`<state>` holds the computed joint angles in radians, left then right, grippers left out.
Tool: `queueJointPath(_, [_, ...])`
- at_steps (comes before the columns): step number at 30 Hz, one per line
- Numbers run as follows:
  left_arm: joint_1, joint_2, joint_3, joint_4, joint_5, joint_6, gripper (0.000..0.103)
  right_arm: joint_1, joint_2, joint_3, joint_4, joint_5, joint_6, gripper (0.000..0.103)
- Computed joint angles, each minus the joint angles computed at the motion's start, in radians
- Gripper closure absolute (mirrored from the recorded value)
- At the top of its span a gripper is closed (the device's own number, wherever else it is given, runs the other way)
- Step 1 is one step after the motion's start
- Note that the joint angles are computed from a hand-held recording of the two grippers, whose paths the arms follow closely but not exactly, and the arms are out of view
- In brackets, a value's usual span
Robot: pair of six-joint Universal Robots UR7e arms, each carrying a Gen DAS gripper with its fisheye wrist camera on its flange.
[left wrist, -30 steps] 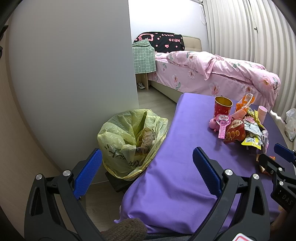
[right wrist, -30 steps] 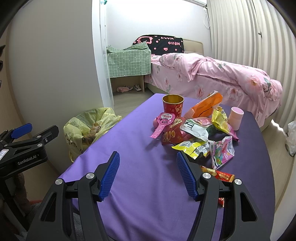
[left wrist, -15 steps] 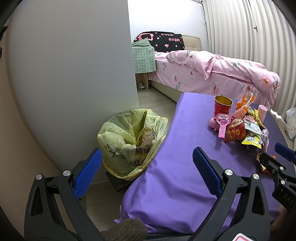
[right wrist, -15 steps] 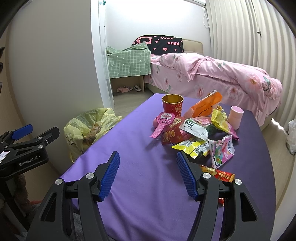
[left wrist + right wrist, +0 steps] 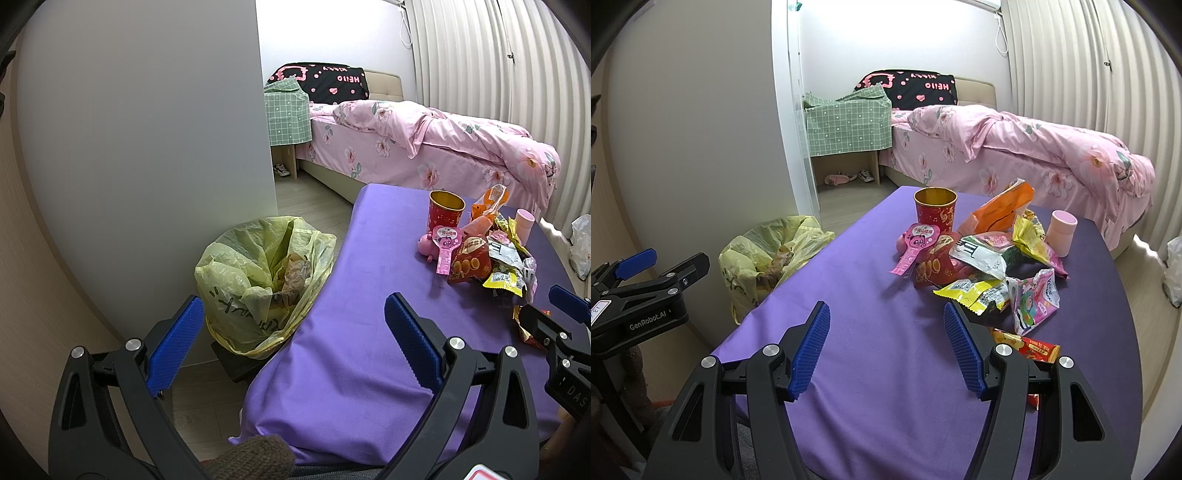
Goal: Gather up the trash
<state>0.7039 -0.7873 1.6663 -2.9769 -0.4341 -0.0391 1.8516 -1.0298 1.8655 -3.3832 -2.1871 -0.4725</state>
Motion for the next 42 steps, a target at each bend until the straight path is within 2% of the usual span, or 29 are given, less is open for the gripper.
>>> queueJointPath(35, [0.002, -0.002, 0.005, 0.006, 0.000, -0.009, 0.009, -0.001, -0.001, 0.005, -0.001, 0.004, 0.005, 0.042])
queueJointPath(39, [0.008, 0.007, -0.013, 0.009, -0.024, 0.009, 0.009, -0.004, 0.005, 0.001, -0.017, -0.009, -0.011, 0.042])
queueJointPath(42, [0.019, 0.022, -0.036, -0.033, -0.093, 0.071, 0.009, -0.011, 0.004, -0.002, -0.049, -0.031, -0.037, 0.042])
